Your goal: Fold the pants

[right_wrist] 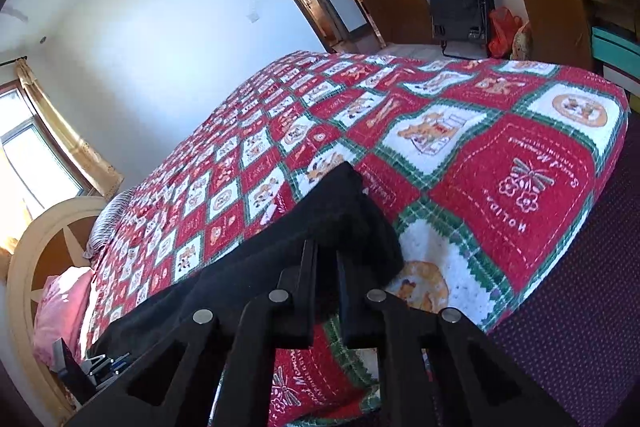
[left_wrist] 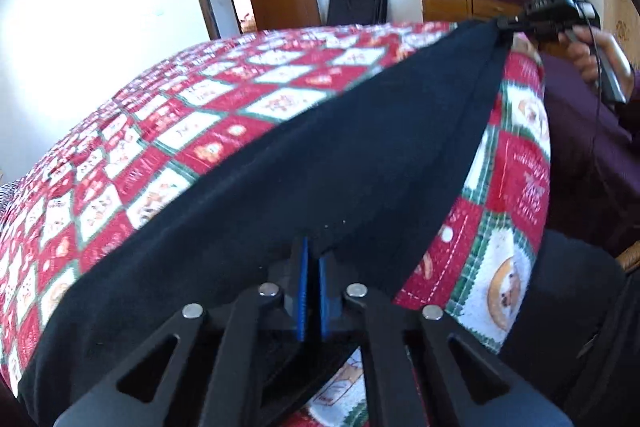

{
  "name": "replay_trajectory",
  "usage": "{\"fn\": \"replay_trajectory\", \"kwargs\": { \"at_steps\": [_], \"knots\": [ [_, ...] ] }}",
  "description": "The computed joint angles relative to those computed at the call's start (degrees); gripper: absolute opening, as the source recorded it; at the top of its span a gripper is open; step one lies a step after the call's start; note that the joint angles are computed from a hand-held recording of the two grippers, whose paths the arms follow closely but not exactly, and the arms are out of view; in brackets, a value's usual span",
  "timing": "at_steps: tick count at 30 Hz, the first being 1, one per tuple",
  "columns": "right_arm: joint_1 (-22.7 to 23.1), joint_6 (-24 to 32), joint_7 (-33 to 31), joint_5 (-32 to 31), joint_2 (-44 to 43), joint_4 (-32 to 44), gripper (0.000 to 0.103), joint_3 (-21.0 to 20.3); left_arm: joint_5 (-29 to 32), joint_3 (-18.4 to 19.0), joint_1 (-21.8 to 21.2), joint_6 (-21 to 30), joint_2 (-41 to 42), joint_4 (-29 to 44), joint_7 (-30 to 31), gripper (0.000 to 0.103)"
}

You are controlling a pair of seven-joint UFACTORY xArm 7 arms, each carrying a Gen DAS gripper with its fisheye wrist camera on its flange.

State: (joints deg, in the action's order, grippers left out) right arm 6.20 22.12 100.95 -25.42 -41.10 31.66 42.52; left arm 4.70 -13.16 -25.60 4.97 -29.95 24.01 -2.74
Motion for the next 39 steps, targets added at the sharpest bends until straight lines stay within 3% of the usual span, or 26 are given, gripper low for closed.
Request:
{"fn": "replay_trajectory", "kwargs": {
  "at_steps": [4, 8, 11, 14, 15, 18, 20, 24, 26, 27, 30, 36, 38, 39],
  "knots": [
    [1.96, 1.52, -1.68, 0.34, -0.53, 0.04, 0.006, -1.05, -3.48, 6.66, -7.26, 1.09, -2.49, -1.9, 4.22, 0.004],
    [5.76, 2.15, -4.18, 1.78, 0.14, -0.68, 0.006, -3.26, -4.64, 6.08, -7.29, 2.04, -2.36, -2.96, 5.72, 0.004],
    [7.11, 6.91, -5.77, 1.74, -0.12, 0.47, 0.006, -2.88, -5.07, 5.42, -6.7, 1.25, -1.4, -3.5, 5.93, 0.004],
    [5.53, 11.12, -2.39, 1.13, -4.43, 0.31, 0.015, -1.82, -6.34, 6.87, -7.83, 0.58, -0.93, -3.27, 6.8, 0.004],
    [5.15, 10.24, -2.51, 0.41, -5.43, -0.18, 0.023, -2.76, -6.5, 6.92, -7.77, 0.67, -0.77, -3.09, 6.98, 0.004],
    [3.47, 7.76, -6.07, -0.93, -4.15, 0.38, 0.026, -5.67, -6.8, 6.5, -7.18, 1.28, -0.72, -2.69, 7.13, 0.004],
    [3.54, 6.53, -11.71, -0.72, 1.29, 2.62, 0.031, -8.78, -7.24, 6.51, -7.09, 1.24, -0.61, -2.57, 7.02, 0.004],
    [3.99, 5.27, -19.7, -0.72, 11.03, 6.71, 0.031, -12.41, -8.66, 8.25, -8.6, 0.8, -0.39, -2.72, 7.99, 0.004],
    [4.74, 3.33, -21.09, -0.83, 13.74, 7.34, 0.022, -13.73, -9.95, 10.29, -10.51, 0.49, -0.65, -3.0, 9.27, 0.004],
    [5.54, 3.4, -22.19, -0.63, 14.71, 7.8, 0.002, -14.52, -10.39, 10.95, -11.17, 0.38, -0.94, -3.2, 9.97, 0.004],
    [3.64, 8.49, -19.5, -5.3, 14.38, 10.13, 0.002, -11.58, -11.48, 12.27, -12.7, 0.5, -2.1, -3.74, 11.7, 0.004],
    [4.16, 12.17, -17.25, -9.41, 16.4, 11.89, 0.002, -11.87, -13.71, 14.29, -14.75, 0.04, -3.61, -4.5, 14.13, 0.004],
    [5.74, 16.17, -15.75, -11.17, 17.43, 13.06, 0.006, -12.04, -14.47, 14.96, -15.36, -0.27, -3.65, -4.64, 14.65, 0.004],
    [5.25, 21.46, -15.07, -11.41, 17.66, 14.64, 0.018, -9.83, -14.65, 15.03, -15.36, -0.22, -3.65, -4.68, 14.83, 0.004]
  ]
}}
